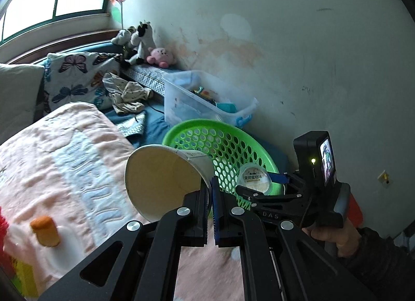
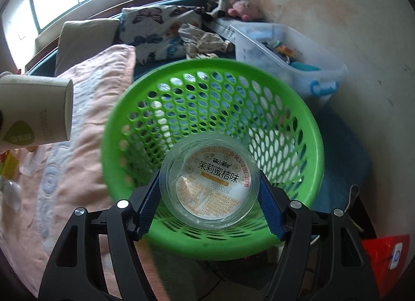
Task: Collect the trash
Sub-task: 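Release the plastic cup and paper cup into the green basket with both tools, then move both tools back toward the remaining items on the bed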
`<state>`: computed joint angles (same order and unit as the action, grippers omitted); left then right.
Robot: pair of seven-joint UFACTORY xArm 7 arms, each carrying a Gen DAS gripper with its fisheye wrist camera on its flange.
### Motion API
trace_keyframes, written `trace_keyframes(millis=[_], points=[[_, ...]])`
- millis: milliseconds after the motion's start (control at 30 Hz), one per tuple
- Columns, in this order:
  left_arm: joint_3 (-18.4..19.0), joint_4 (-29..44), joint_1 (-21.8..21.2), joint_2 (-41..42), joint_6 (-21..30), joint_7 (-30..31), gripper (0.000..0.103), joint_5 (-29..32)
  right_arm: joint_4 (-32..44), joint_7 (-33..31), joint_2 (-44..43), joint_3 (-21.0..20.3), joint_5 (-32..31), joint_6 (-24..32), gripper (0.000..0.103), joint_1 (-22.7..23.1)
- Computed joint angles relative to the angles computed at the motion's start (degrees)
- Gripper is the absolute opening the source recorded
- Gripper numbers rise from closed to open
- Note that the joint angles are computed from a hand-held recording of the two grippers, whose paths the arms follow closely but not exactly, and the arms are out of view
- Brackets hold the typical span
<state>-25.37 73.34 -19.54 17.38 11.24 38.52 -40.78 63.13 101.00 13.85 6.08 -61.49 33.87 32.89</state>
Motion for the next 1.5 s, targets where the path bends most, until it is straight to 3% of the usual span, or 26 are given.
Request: trace_keyframes(millis=[100, 233, 467, 800, 867, 1000, 1033, 1400, 1500], points=[[2.5, 3.6, -3.2, 3.3, 0.8, -4.7, 0.004, 5.6, -0.6, 0.3, 0.1, -0.2, 0.1, -0.8, 0.071, -0.4], [3.7, 7.2, -4.9, 6.5, 1.7, -9.5, 0.004, 11.7, -1.2, 2.3, -0.2, -0.6, -1.6, -1.4, 0.080, -0.3], [5.8, 12.8, -7.9, 11.3, 3.8, -17.0, 0.004, 21.3, -3.1, 4.0, -1.9, -0.1, -2.9, -1.7, 0.082, -0.9], [7.2, 17.3, -10.3, 15.4, 6.8, -23.1, 0.005, 28.3, -6.7, 6.7, -5.2, 2.0, -5.2, -1.0, 0.084, -1.8], [6.8, 17.5, -10.0, 15.7, 7.2, -23.6, 0.007, 28.6, -7.0, 7.0, -5.6, 2.5, -5.5, -0.7, 0.084, -1.9], [5.7, 16.1, -9.0, 15.1, 5.8, -23.5, 0.034, 28.1, -7.1, 6.7, -5.9, 3.3, -5.7, 0.7, 0.084, -1.8], [5.3, 15.5, -8.6, 14.7, 5.2, -23.3, 0.036, 27.8, -7.0, 6.6, -5.9, 3.6, -5.7, 1.4, 0.084, -1.6], [0.1, 3.8, -1.6, 6.4, -0.4, -18.2, 0.039, 21.0, -5.5, 7.0, -6.1, 5.5, -6.9, 3.0, 0.086, 0.5], [-2.8, -1.3, 2.4, 2.3, -2.8, -15.0, 0.040, 16.3, -3.8, 6.6, -5.0, 5.8, -7.3, 3.2, 0.086, 1.6]])
